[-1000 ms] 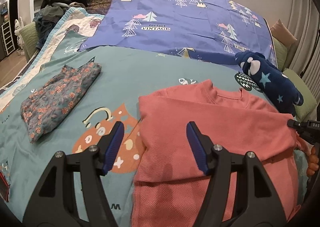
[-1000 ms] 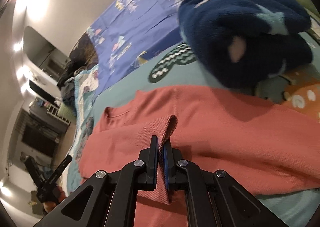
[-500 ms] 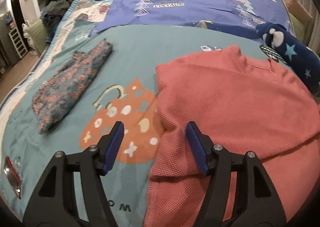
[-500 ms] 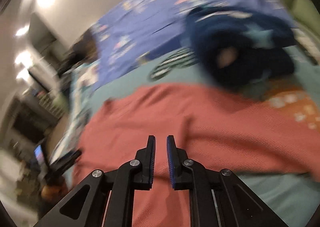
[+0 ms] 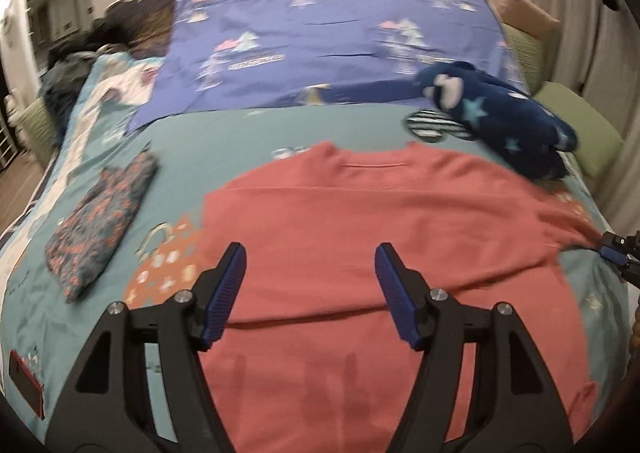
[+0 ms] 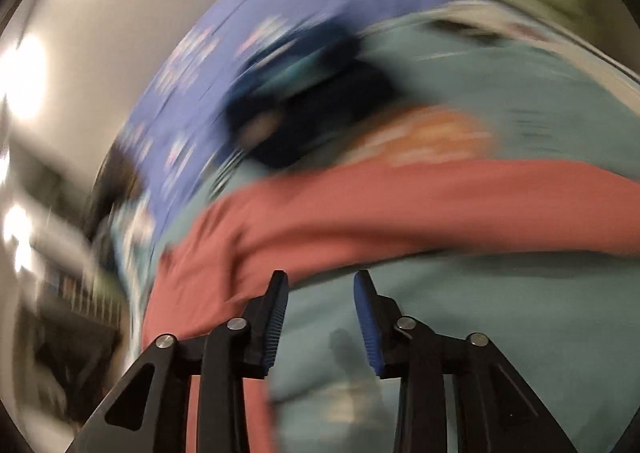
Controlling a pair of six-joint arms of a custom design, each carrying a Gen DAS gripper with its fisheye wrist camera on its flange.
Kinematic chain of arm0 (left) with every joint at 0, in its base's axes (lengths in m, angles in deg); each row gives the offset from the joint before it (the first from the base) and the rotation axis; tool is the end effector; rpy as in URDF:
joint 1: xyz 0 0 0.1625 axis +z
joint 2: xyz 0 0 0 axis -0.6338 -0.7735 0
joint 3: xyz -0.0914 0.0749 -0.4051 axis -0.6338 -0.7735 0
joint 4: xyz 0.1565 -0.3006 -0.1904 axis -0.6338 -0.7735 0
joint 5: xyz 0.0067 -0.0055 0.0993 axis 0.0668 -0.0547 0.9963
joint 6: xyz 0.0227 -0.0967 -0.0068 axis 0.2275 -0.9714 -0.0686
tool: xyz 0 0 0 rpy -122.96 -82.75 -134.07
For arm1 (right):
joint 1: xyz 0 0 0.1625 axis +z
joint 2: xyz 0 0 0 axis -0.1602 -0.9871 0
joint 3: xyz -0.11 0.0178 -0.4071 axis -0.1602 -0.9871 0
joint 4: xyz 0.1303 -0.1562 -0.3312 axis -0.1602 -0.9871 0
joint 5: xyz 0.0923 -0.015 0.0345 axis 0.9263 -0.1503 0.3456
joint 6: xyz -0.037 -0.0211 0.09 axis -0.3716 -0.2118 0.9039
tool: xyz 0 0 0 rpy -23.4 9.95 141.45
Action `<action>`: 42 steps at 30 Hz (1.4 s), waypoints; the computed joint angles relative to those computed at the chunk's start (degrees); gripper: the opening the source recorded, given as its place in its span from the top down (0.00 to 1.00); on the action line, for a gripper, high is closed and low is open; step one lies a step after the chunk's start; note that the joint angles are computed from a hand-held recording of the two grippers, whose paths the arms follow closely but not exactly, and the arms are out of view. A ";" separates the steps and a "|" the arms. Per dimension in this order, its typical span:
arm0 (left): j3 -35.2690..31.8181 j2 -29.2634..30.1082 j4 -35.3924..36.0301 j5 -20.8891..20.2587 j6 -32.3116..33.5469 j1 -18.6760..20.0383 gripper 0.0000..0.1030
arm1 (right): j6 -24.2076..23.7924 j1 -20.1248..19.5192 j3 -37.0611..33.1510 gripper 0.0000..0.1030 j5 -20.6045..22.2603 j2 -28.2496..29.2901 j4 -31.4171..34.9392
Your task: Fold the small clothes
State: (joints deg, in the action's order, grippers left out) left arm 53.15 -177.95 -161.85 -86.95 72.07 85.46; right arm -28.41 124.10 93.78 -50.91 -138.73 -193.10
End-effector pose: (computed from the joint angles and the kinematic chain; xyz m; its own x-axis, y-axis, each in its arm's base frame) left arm -0.0829 -0.3973 0.4090 -0.7088 0.0668 -0.7022 0.5420 0.6887 -0.4816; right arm 0.2533 -0.3660 0.1960 -0.9318 0.3563 0.0685 0.1818 0.6219 -0.7617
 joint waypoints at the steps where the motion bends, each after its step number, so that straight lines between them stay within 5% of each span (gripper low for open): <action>1: 0.20 0.26 0.21 -0.42 -0.10 -0.60 0.33 | 2.78 -1.32 2.85 0.63 -1.42 -2.27 -1.63; 6: 0.89 1.33 1.29 -1.88 -1.15 -2.85 0.33 | 10.90 -10.95 16.00 0.43 4.60 -10.37 -16.67; 9: 0.70 2.11 1.62 -3.40 -2.40 -3.36 0.33 | 8.93 -15.55 18.67 0.34 9.97 -10.82 -23.05; 13: 0.22 3.74 1.52 -4.40 -3.60 -3.27 0.33 | 5.79 -17.12 16.93 0.34 8.71 -8.27 -26.22; 16: 0.23 4.56 1.73 -4.45 -4.27 -3.51 0.33 | 2.72 -16.20 13.02 0.94 8.49 -7.40 -22.04; 20: 0.02 5.11 1.36 -4.62 -4.39 -3.23 0.33 | -2.27 -9.06 7.78 0.94 5.44 -5.60 -23.65; 23: -0.40 5.20 0.77 -5.56 -4.91 -2.34 0.33 | -11.02 -0.21 -0.96 0.94 3.17 -0.85 -22.59; 27: -1.04 4.74 -0.04 -7.31 -5.69 -0.54 0.33 | -20.76 6.41 -12.56 0.92 5.67 6.92 -15.75; 30: -1.19 3.88 -0.47 -8.15 -6.03 0.62 0.33 | -23.54 7.47 -19.92 0.89 12.23 12.44 -5.55; 34: -1.20 2.42 -0.13 -8.48 -6.43 2.26 0.33 | -22.60 5.99 -25.81 0.68 22.06 16.66 13.70; 36: -1.13 1.61 -0.17 -9.34 -5.92 3.31 0.33 | -22.08 4.51 -24.87 0.68 26.57 16.46 16.22; 42: -1.64 1.96 -1.97 -17.23 -2.48 6.13 0.33 | -17.17 3.08 -17.90 0.59 18.75 10.89 9.13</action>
